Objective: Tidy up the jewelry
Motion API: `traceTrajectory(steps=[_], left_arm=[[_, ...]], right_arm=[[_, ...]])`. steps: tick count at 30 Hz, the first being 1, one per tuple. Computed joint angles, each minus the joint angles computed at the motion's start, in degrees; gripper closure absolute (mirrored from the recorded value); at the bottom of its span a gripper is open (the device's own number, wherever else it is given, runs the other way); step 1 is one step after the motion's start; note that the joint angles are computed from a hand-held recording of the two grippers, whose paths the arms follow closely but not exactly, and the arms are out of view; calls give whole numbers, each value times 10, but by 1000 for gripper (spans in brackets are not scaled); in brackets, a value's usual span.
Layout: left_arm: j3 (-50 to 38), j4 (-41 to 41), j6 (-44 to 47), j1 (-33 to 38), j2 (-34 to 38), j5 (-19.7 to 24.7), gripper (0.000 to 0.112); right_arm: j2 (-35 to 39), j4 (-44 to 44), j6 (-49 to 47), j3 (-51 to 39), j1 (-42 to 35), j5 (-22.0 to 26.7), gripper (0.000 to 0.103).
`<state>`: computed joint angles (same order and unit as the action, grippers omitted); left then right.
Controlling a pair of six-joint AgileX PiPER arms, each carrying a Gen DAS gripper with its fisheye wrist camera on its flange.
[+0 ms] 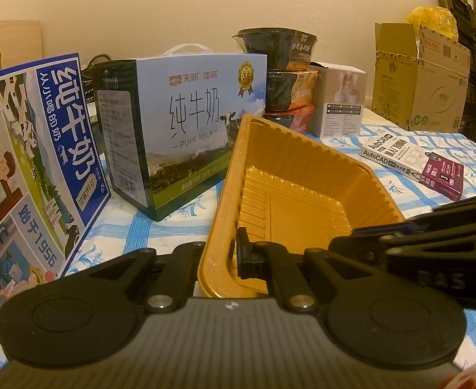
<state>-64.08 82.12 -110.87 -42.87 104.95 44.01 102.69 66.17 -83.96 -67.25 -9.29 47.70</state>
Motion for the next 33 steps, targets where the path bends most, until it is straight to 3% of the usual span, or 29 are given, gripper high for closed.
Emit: traceTrajectory(steps=[3, 9, 17, 24, 33], left_arm=[[1, 1, -2, 0, 0, 0, 106], [3, 2, -5, 1, -2, -3, 106], [3, -1, -4, 1, -3, -3, 106], [2, -2, -1, 0, -2, 0, 106], [-2, -5, 6, -2, 0, 5, 106]], right_arm=[[-18, 12, -11, 20, -23, 10, 63], [-65, 26, -15, 80, -92, 29, 55], [-116, -22, -6, 148, -213, 37, 53], [-126, -62, -11, 155, -295, 12, 53], [-106, -59, -56, 143, -306, -65, 53]])
